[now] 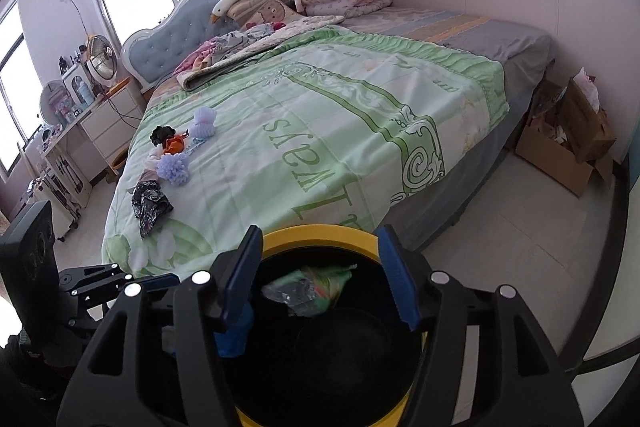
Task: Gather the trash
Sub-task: 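Open right tool to drop wrapper while left tool drops glove into bin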
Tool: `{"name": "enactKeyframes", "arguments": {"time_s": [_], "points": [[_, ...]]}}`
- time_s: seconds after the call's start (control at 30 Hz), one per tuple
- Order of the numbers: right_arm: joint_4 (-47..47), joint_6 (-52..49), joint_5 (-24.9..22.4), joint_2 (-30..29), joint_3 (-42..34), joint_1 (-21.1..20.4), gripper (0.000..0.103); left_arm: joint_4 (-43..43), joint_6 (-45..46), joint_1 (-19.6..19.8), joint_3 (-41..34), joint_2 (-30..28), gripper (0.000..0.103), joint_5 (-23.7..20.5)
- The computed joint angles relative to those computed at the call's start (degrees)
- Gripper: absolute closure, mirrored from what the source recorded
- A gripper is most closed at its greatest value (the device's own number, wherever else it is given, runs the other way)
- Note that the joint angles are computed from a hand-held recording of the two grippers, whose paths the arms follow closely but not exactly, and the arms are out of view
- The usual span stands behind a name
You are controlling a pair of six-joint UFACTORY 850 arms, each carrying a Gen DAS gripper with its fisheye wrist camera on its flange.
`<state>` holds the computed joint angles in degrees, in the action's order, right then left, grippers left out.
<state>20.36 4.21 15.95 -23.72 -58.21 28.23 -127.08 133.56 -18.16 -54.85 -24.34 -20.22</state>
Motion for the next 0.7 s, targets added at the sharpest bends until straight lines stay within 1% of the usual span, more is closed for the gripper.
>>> {"name": "enactKeyframes", "arguments": {"time_s": [0.03, 0.07, 0.13, 0.17, 0.23, 0.3, 0.4, 0.43, 0.53, 0.6, 0.7], "points": [[0.6, -0.4, 0.0, 0.1, 0.0, 0.0, 0.045, -1.6, 1.7, -0.1, 0.2, 0.1, 0.062, 0.0], [0.9, -0.5, 0.2, 0.2, 0.2, -0.1, 0.045, -1.8, 2.0, 0.0, 0.3, 0.3, 0.060, -0.2], [1.5, -0.5, 0.8, 0.6, 0.5, -0.1, 0.044, -1.7, 1.4, 0.3, 0.4, 0.4, 0.051, -1.0], [1.2, 0.0, 1.2, 0.8, 0.7, -0.2, 0.044, -3.0, 2.4, 0.4, 0.6, 0.7, 0.048, -1.2], [0.1, 1.2, 2.2, 1.1, 1.0, -0.3, 0.044, -6.3, 5.3, 0.6, 1.0, 1.1, 0.037, -1.5], [-1.5, 2.5, 3.7, 1.5, 1.5, -0.3, 0.043, -10.6, 9.3, 0.8, 1.5, 1.6, 0.032, -1.7], [-5.3, 5.5, 5.8, 1.8, 1.7, 0.0, 0.039, -17.4, 15.6, 1.3, 2.1, 2.2, 0.027, -1.8], [-6.4, 6.3, 6.4, 1.8, 1.6, 0.1, 0.039, -18.6, 16.7, 1.6, 2.2, 2.3, 0.025, -1.9], [-9.9, 8.8, 7.9, 1.4, 0.9, 0.5, 0.036, -19.9, 17.2, 3.0, 2.0, 2.4, 0.024, -1.9], [-12.3, 10.5, 8.2, 0.9, -0.1, 0.8, 0.034, -22.1, 19.2, 3.9, 1.8, 2.3, 0.023, -1.9], [-14.4, 11.2, 7.7, -0.7, -2.7, 1.5, 0.032, -25.7, 21.6, 5.5, 1.2, 2.1, 0.022, -1.5]]}}
